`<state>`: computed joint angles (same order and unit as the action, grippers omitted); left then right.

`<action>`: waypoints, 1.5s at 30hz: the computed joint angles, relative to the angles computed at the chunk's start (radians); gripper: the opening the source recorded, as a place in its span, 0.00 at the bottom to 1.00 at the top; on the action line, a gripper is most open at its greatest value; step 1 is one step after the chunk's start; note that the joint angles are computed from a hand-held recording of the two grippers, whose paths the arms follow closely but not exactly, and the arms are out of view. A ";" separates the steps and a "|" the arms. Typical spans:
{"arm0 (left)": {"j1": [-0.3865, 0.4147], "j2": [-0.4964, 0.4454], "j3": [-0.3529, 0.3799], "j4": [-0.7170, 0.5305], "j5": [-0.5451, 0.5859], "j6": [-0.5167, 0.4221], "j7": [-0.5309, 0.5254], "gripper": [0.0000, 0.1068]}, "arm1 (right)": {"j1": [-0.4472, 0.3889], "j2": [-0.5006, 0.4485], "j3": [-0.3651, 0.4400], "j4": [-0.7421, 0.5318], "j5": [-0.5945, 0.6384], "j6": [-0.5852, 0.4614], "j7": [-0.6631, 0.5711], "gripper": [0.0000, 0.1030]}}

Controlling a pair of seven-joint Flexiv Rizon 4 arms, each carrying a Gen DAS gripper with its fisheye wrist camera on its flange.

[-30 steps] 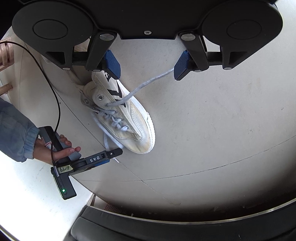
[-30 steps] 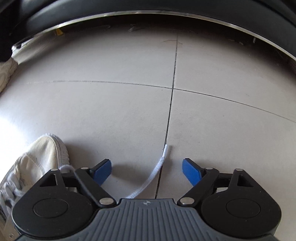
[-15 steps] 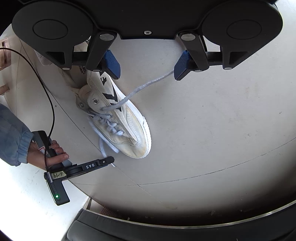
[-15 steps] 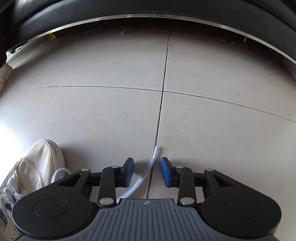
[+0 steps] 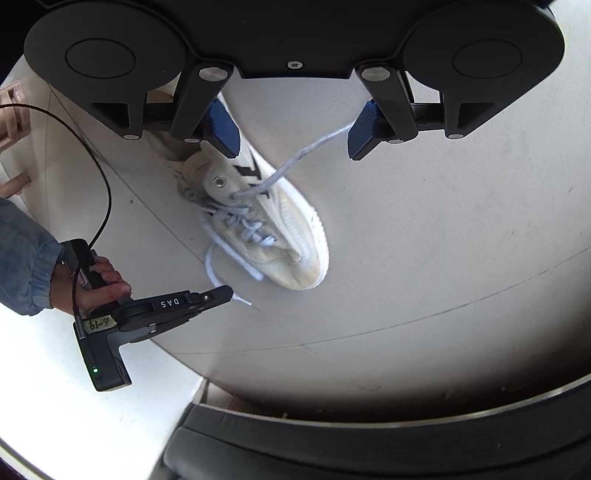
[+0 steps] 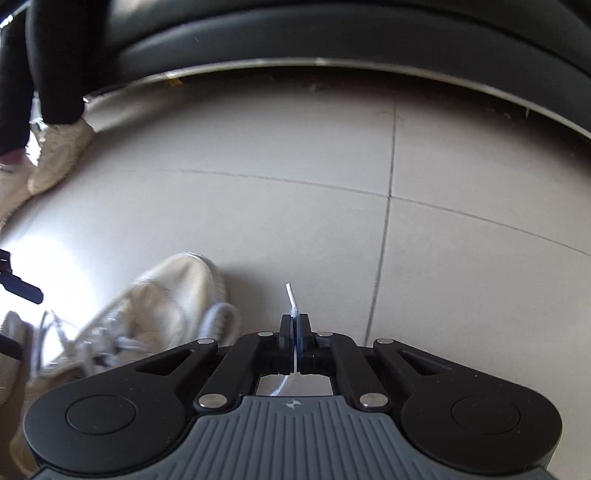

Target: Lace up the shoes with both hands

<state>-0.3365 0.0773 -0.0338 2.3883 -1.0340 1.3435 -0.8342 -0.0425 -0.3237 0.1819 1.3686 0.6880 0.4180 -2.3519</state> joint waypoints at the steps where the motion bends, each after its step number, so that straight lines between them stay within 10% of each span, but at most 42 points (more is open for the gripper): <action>1: -0.015 -0.007 -0.004 -0.009 -0.058 0.007 0.049 0.58 | -0.023 0.032 0.009 0.009 0.031 -0.032 -0.020 0.02; 7: -0.055 -0.053 -0.048 -0.063 -0.249 0.041 0.300 0.56 | -0.028 0.146 -0.012 0.053 0.077 -0.217 -0.089 0.03; 16: -0.064 -0.102 -0.085 -0.068 -0.102 0.128 0.399 0.37 | 0.033 0.225 -0.065 0.139 0.063 -0.228 -0.104 0.04; 21: -0.055 -0.123 -0.100 -0.055 -0.002 0.199 0.365 0.14 | 0.064 0.255 -0.071 0.177 0.071 -0.241 -0.094 0.06; 32: -0.070 -0.088 -0.077 -0.044 -0.296 0.119 0.219 0.16 | 0.118 0.266 -0.071 0.214 0.074 -0.210 -0.131 0.06; 45: -0.062 -0.072 -0.059 -0.029 -0.252 0.102 0.197 0.22 | 0.110 0.242 -0.072 0.191 0.052 -0.235 -0.174 0.06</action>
